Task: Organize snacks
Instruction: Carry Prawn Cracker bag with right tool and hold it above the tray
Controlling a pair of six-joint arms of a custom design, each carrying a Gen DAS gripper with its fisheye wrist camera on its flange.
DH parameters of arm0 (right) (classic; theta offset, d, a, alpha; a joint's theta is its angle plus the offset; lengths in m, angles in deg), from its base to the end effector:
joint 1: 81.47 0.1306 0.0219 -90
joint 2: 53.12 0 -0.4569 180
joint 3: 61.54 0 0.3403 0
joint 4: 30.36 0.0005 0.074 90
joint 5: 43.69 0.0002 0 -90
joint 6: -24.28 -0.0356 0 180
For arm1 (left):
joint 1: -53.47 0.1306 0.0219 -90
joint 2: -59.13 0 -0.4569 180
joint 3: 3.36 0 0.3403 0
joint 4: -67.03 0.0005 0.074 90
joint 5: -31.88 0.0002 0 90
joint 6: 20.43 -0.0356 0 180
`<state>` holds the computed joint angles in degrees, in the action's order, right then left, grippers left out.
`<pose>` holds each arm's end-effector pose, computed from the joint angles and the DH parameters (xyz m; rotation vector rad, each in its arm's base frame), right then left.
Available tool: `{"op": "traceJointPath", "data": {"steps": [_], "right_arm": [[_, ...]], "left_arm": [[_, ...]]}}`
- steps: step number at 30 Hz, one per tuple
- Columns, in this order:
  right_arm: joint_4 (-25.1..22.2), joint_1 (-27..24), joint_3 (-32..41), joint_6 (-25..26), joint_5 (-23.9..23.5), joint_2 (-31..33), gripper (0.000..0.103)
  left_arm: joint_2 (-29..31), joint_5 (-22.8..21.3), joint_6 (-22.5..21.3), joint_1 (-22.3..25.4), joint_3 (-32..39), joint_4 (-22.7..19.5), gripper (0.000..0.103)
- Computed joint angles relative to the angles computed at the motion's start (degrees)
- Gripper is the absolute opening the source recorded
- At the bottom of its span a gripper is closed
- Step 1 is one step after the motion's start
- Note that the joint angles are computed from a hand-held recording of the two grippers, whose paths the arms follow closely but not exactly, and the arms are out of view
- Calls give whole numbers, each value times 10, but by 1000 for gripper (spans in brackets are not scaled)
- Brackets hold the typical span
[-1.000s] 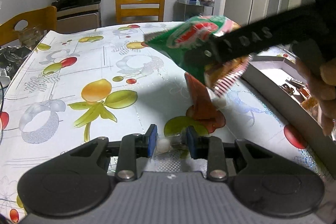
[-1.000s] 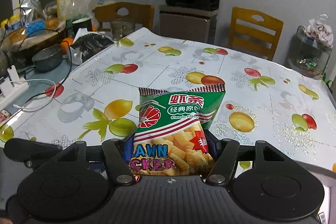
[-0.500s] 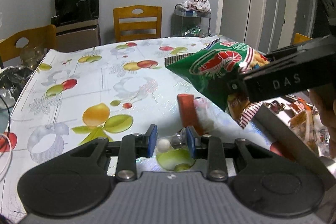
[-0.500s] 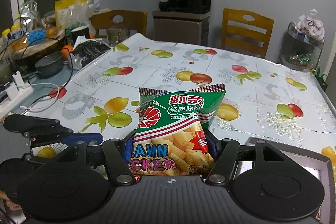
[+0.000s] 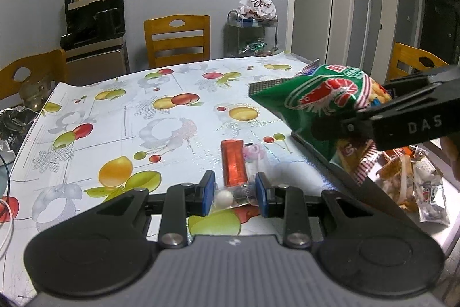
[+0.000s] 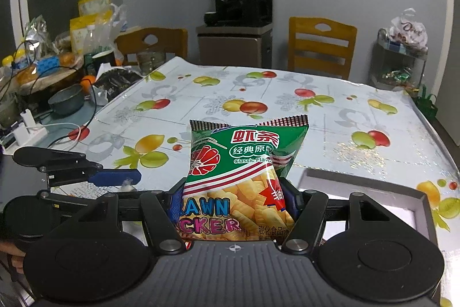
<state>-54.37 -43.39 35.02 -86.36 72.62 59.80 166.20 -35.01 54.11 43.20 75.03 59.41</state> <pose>0.4878 0.3615 0.3868 -0.0975 2.1886 0.0501 0.5292 -0.1106 0.3407 0.6993 2.0571 -0.3919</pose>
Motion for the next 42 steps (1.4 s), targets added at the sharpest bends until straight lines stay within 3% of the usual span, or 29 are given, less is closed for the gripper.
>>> {"op": "traceJointPath", "data": {"steps": [42], "right_arm": [[46,-12,-126,-19,43,-98,64]], "left_arm": [[-29,-11,2,-81,1,2,28]]}}
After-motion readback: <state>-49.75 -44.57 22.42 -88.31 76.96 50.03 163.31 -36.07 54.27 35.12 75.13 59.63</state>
